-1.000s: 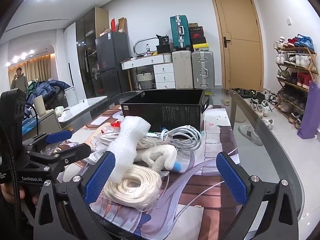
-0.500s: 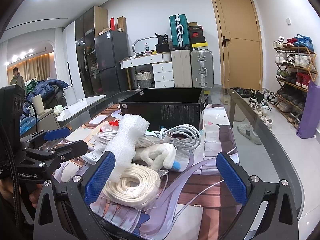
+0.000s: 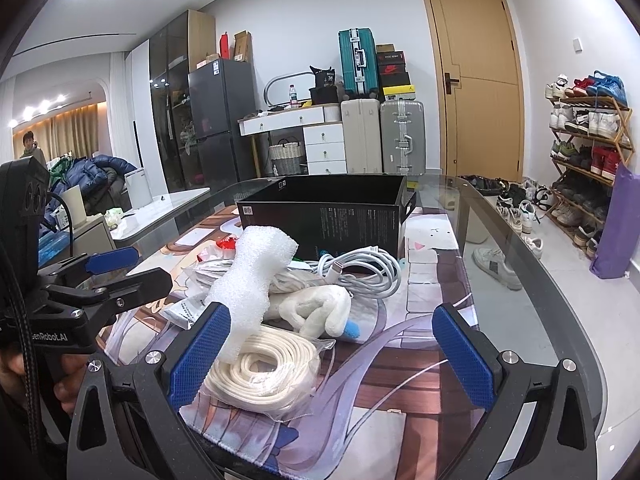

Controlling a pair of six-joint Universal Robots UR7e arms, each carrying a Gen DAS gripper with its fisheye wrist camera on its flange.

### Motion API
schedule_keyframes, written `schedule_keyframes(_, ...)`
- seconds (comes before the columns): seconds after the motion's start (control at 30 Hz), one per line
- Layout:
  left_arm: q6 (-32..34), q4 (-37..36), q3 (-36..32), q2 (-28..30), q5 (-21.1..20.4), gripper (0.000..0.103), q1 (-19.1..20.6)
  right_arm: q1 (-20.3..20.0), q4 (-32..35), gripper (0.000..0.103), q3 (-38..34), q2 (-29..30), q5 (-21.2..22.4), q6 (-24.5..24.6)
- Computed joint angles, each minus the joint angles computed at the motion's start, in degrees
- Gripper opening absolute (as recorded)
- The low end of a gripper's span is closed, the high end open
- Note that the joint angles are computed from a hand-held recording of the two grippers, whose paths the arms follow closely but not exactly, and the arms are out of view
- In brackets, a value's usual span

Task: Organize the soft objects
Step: 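Move the right tool toward the white foam piece on the table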

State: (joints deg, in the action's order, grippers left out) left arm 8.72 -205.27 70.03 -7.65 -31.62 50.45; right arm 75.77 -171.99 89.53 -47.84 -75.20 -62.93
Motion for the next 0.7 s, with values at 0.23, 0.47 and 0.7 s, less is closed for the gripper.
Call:
schedule_keyframes(0.23, -1.35, 0.86, 1.26, -0.96, 0.14, 0.103, 0.32, 0.26, -0.40, 0.103, 0.44, -0.14, -0.73, -0.18)
schedule_keyframes(0.47, -1.57, 1.00, 1.54, -1.22, 0.26, 0.103, 0.39, 0.25, -0.69, 0.103, 0.73, -0.28, -0.73, -0.29)
schedule_keyframes(0.7, -0.48, 0.84, 1.29, -1.17, -0.01, 0.103, 0.41, 0.35, -0.44, 0.103, 0.73, -0.26, -1.02, -0.63)
